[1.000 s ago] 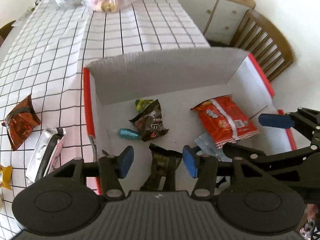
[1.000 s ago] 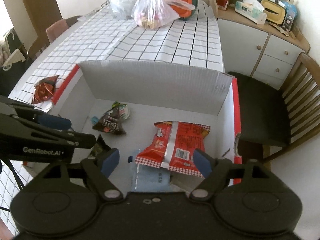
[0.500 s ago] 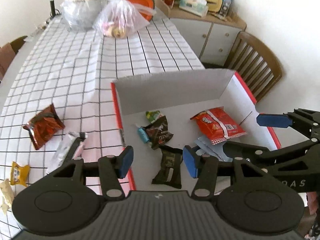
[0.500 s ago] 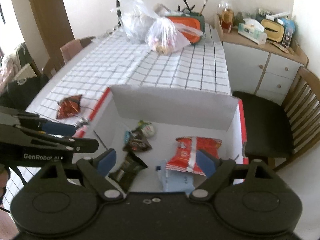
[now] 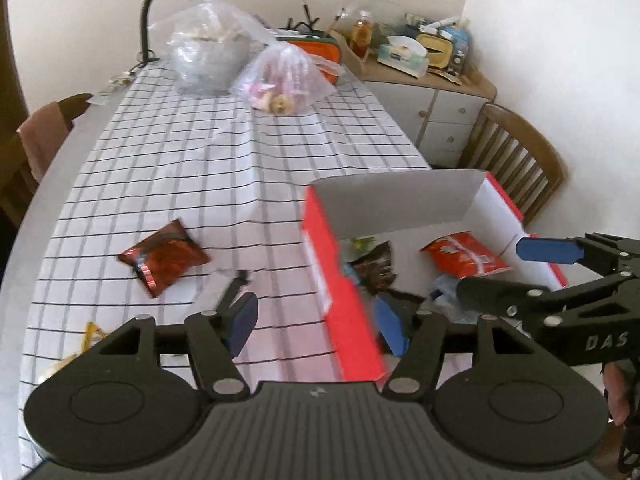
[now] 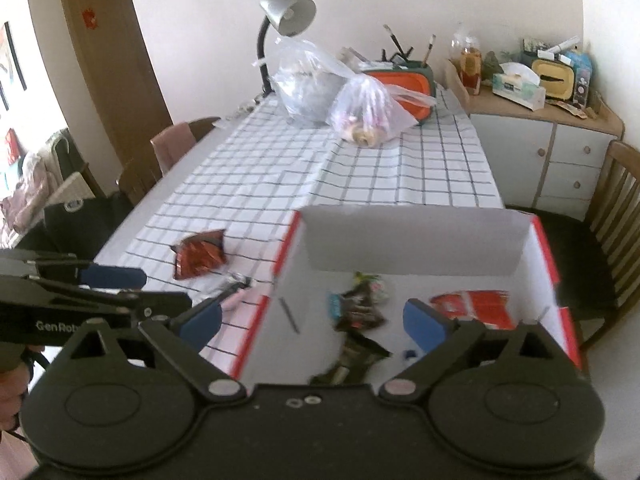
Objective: Organize snacks
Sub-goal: 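Withdraw both grippers from the box back toward the remaining snacks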
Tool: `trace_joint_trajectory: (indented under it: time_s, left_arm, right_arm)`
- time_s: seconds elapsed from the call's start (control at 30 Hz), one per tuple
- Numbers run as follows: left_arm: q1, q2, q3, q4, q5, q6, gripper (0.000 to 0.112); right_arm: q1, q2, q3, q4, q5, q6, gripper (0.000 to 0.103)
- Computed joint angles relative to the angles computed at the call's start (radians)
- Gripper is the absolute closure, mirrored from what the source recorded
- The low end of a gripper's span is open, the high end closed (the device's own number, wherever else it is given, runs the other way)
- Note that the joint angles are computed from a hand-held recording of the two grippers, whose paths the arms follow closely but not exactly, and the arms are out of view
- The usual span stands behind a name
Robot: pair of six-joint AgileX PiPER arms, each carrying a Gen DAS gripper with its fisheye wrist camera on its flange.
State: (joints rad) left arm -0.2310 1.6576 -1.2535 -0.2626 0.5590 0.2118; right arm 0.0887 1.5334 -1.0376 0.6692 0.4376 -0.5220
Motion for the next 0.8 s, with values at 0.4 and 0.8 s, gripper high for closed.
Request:
trace_joint_trajectory:
  time_s: [0.4,0.8]
  left_arm:
    - [0.341,-0.062,0.151,-0.368,-0.004,0.539,0.037]
    - [0.607,0.060,0.059,-0.487,0.170,0.896,0.036]
  right_arm:
    - [0.255,0.044,-0.025,-0.360,-0.147,0.540,0.000]
    - [0.466,0.249,-0.229,-0.910,-0.042,1.223,0.000]
